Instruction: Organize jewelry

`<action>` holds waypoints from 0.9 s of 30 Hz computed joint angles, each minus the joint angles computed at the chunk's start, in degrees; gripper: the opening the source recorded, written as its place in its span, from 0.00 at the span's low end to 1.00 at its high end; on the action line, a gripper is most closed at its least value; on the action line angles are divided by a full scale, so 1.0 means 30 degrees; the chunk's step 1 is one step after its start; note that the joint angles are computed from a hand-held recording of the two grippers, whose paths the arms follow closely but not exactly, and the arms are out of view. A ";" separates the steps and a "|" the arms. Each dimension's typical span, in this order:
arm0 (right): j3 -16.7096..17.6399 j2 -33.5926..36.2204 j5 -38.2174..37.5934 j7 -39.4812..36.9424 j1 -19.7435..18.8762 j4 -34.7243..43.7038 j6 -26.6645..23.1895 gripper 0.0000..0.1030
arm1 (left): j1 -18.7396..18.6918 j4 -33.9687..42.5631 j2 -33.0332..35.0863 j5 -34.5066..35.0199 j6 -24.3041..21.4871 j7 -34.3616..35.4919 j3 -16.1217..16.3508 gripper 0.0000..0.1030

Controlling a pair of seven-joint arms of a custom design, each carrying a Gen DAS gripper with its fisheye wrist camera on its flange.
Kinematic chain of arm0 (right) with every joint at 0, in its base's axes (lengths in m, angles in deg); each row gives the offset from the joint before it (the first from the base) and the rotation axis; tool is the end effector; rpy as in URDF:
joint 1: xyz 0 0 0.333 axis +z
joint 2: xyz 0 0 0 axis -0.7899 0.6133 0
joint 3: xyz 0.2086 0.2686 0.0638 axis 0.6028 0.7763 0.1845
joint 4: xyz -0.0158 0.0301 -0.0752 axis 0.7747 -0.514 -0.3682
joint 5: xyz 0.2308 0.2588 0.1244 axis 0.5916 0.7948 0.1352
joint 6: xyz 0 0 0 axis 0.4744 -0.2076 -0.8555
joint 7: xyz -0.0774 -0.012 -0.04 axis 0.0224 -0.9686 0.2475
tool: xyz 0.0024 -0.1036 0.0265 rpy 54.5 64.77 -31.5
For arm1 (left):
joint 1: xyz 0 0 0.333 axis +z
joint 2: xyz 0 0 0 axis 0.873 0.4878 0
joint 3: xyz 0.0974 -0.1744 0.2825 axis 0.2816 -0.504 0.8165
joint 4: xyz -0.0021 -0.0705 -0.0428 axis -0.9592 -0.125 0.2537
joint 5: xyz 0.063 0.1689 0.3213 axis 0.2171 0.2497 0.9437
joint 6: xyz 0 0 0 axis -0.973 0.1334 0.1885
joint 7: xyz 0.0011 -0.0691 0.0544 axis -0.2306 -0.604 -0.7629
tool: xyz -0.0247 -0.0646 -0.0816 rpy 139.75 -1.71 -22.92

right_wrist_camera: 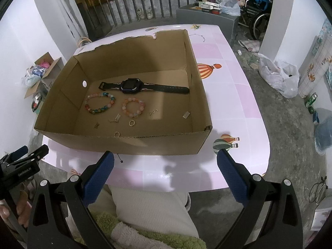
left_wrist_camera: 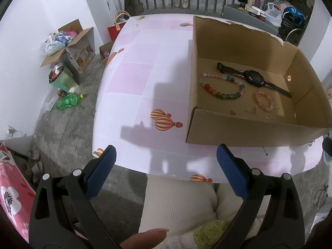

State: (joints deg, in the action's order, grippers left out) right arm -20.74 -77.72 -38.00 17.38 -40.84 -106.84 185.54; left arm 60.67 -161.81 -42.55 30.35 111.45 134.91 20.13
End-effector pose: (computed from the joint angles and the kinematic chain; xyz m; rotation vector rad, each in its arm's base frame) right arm 0.5725 0.1278 0.5731 -1.9277 1.8523 -0.4005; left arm 0.5264 -0.0549 0.5855 -2.0864 1.7159 -0.3598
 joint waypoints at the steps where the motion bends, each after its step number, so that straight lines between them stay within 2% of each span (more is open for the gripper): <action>1: -0.0010 -0.0015 0.0048 -0.0044 -0.0009 -0.0006 -0.0004 0.94 | 0.0002 0.0000 -0.0005 -0.0023 0.0009 0.0040 0.0009 0.91; 27: 0.0004 0.0004 -0.0051 0.0070 0.0037 0.0027 0.0005 0.94 | -0.0008 -0.0145 -0.0083 -0.0266 0.0289 0.0254 0.0028 0.91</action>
State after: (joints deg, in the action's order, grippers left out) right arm -20.73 -77.71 -38.16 17.59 -40.73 -106.75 185.55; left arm 60.65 -162.24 -42.80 29.55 112.31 135.67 20.21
